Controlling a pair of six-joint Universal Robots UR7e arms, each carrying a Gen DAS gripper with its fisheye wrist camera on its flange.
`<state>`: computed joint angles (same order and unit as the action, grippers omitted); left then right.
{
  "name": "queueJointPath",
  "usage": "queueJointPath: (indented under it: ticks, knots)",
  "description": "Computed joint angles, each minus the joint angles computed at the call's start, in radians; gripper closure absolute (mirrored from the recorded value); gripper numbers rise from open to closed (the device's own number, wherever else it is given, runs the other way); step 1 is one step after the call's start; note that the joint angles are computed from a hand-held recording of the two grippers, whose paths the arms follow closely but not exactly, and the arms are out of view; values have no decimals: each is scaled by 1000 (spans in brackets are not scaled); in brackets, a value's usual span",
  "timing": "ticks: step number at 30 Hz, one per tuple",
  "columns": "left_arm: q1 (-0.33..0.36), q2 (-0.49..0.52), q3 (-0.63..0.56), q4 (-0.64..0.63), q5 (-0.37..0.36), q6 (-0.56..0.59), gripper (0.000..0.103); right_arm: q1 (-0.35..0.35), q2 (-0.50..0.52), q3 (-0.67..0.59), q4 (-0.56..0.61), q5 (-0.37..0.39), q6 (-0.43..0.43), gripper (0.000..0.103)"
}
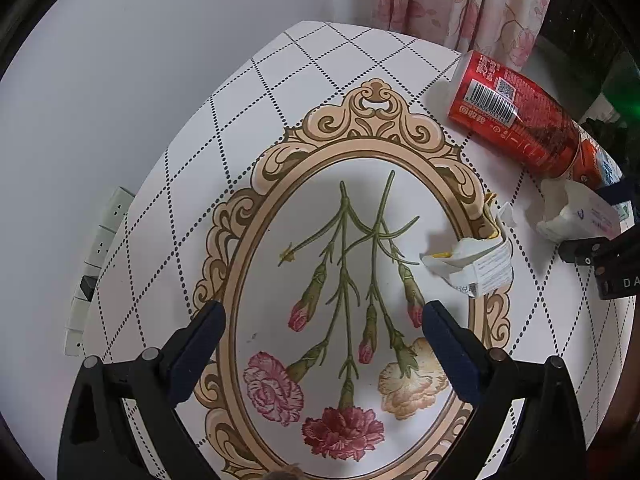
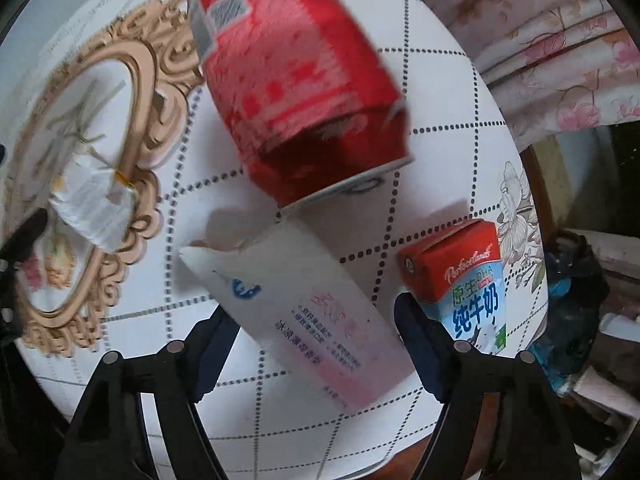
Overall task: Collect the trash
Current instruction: 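Grasp the crumpled white wrapper with left tool while right tool grasps white-pink toothpaste box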
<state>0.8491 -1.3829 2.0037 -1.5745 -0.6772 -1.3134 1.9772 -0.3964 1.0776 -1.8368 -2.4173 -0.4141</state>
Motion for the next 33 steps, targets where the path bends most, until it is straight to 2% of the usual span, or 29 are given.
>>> queueJointPath:
  ticks: [1, 3, 5, 6, 7, 9, 10, 11, 12, 15, 16, 17, 18, 19, 20, 22, 23, 25, 27, 28, 33]
  knots:
    - [0, -3, 1, -8, -3, 9, 3, -1, -6, 3, -1, 5, 9, 27]
    - [0, -6, 7, -51, -4, 44, 3, -4, -29, 16, 17, 37, 46, 37]
    - [-4, -10, 14, -117, -10, 106, 3, -6, -74, 69, -12, 63, 97, 39]
    - [-6, -8, 15, -146, -18, 131, 3, -6, -97, 99, -28, 67, 143, 39]
    - [0, -9, 19, -197, -37, 163, 3, -13, -125, 128, -26, 79, 230, 39]
    - [23, -1, 25, -313, -92, 213, 3, -39, -176, 174, -18, 160, 384, 39]
    - [37, 8, 24, -359, -117, 237, 3, -54, -207, 216, -55, 198, 437, 39]
    - [54, 26, 17, -401, -139, 263, 3, -62, -233, 260, -104, 204, 472, 39]
    - [61, 37, 11, -413, -142, 272, 4, -65, -259, 313, -193, 201, 478, 40]
    - [85, 81, -10, -445, -132, 317, 4, -77, -299, 378, -297, 206, 555, 39]
    - [87, 88, -8, -463, -119, 331, 8, -78, -297, 375, -295, 208, 549, 39]
    - [83, 95, -9, -462, -92, 335, 17, -80, -300, 380, -293, 209, 535, 37]
    - [77, 98, -7, -462, -64, 334, 32, -81, -305, 390, -308, 198, 515, 31]
    - [72, 99, -5, -463, -45, 334, 41, -75, -301, 399, -329, 176, 495, 30]
    - [68, 100, -6, -453, -27, 330, 56, -69, -298, 408, -347, 155, 474, 30]
    - [67, 107, -14, -451, -17, 345, 62, -66, -287, 410, -360, 136, 458, 30]
    - [67, 107, -12, -449, -7, 351, 70, -70, -289, 420, -378, 137, 449, 30]
    - [67, 103, -4, -454, 3, 367, 73, -69, -299, 461, -444, 132, 413, 32]
    - [60, 98, 3, -439, 16, 365, 76, -61, -312, 508, -506, 120, 380, 46]
    - [56, 99, 5, -433, 21, 362, 76, -59, -315, 516, -518, 120, 376, 48]
    - [-6, 81, 19, -376, 60, 336, 78, -52, -333, 550, -556, 134, 405, 49]
